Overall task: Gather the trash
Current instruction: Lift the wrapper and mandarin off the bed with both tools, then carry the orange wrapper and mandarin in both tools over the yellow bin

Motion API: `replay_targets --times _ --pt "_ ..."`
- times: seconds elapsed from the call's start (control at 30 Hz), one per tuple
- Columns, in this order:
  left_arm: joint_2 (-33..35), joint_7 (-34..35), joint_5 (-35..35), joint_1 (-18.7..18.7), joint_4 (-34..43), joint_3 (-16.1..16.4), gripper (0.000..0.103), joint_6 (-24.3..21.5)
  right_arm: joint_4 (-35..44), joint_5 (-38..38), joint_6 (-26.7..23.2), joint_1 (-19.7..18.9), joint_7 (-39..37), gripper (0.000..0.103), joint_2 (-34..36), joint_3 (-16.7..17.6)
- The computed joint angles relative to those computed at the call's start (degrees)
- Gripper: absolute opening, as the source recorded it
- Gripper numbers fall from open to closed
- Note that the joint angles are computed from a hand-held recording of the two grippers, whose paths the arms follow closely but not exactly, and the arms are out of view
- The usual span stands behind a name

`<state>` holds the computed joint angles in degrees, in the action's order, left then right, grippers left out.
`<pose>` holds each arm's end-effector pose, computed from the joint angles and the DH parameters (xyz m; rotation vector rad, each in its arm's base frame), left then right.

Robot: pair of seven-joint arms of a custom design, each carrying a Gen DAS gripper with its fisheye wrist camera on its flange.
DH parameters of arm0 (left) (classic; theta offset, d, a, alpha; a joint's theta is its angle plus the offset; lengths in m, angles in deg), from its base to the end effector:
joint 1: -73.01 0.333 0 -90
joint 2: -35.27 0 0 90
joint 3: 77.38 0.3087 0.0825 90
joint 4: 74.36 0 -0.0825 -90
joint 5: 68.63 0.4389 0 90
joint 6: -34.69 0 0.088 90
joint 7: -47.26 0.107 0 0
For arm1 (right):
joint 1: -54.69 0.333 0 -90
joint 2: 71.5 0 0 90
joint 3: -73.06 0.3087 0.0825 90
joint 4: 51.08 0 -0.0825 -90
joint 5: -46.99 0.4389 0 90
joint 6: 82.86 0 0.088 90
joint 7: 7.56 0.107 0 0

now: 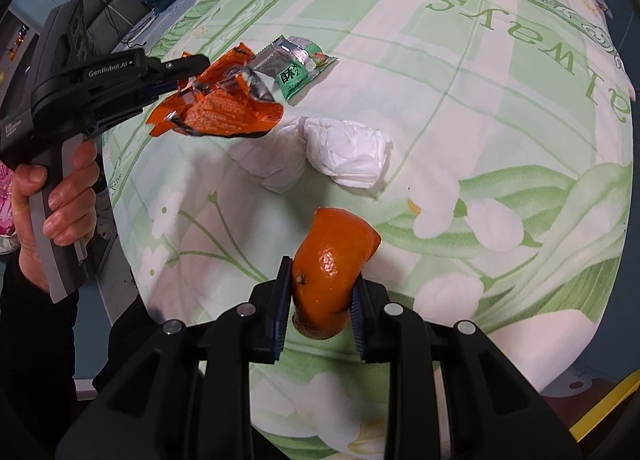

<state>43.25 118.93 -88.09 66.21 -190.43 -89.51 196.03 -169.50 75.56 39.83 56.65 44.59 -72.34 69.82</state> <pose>0.6378 -0.1974 0.4173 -2.3183 1.7321 -1.0242 0.6051 0.0068 0.4187 -2.2475 1.5164 0.1469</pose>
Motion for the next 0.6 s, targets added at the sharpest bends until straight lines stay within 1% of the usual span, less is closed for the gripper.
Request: replay_targets --times 0.27,0.6 --pt "-5.20 -2.97 1.14 -1.66 -5.84 0.12 0.015 0.21 -3.14 1.75 -0.58 -0.68 -1.20 0.025 -4.17 -1.33" --pt "-9.74 -6.64 4.95 -4.28 -9.57 0.10 0.015 0.07 -6.24 3.66 -1.18 -1.65 -2.47 0.025 -9.23 -3.58"
